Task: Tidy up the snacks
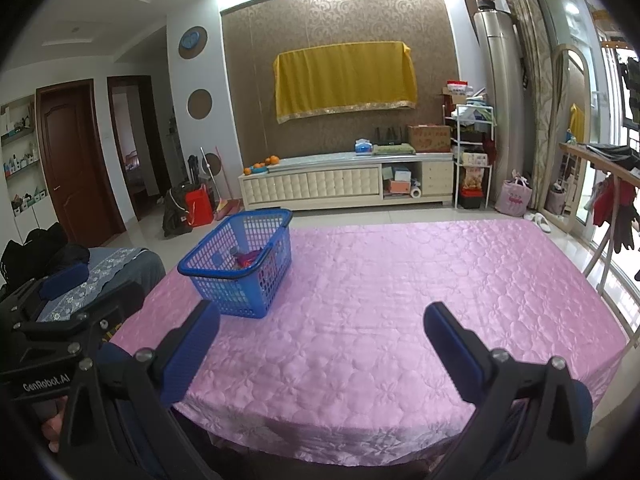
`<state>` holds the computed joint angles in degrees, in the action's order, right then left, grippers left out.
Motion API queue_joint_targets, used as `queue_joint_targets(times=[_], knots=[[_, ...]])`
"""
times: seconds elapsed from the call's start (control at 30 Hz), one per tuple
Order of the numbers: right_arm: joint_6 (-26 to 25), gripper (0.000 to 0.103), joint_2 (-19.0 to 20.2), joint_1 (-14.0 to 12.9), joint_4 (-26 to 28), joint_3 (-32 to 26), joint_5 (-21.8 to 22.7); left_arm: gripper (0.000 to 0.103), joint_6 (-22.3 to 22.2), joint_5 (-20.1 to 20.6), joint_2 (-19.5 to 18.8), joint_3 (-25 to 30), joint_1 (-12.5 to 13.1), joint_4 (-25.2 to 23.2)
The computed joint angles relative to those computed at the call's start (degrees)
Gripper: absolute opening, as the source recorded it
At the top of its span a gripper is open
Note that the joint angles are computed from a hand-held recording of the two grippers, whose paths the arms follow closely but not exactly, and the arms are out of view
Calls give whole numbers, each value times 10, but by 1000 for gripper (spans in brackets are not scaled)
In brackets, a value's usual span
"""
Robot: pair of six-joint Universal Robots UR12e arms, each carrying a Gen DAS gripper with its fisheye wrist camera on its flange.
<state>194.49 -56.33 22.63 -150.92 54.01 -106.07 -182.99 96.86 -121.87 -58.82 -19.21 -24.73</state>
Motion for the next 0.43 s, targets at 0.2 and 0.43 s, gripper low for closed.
queue_joint_targets(times=[0.2,0.43], knots=[[2,103,-1,0,3,1,1,103,0,4,0,-1,-1,1],[2,103,-1,0,3,1,1,103,1,3,0,-1,-1,0]])
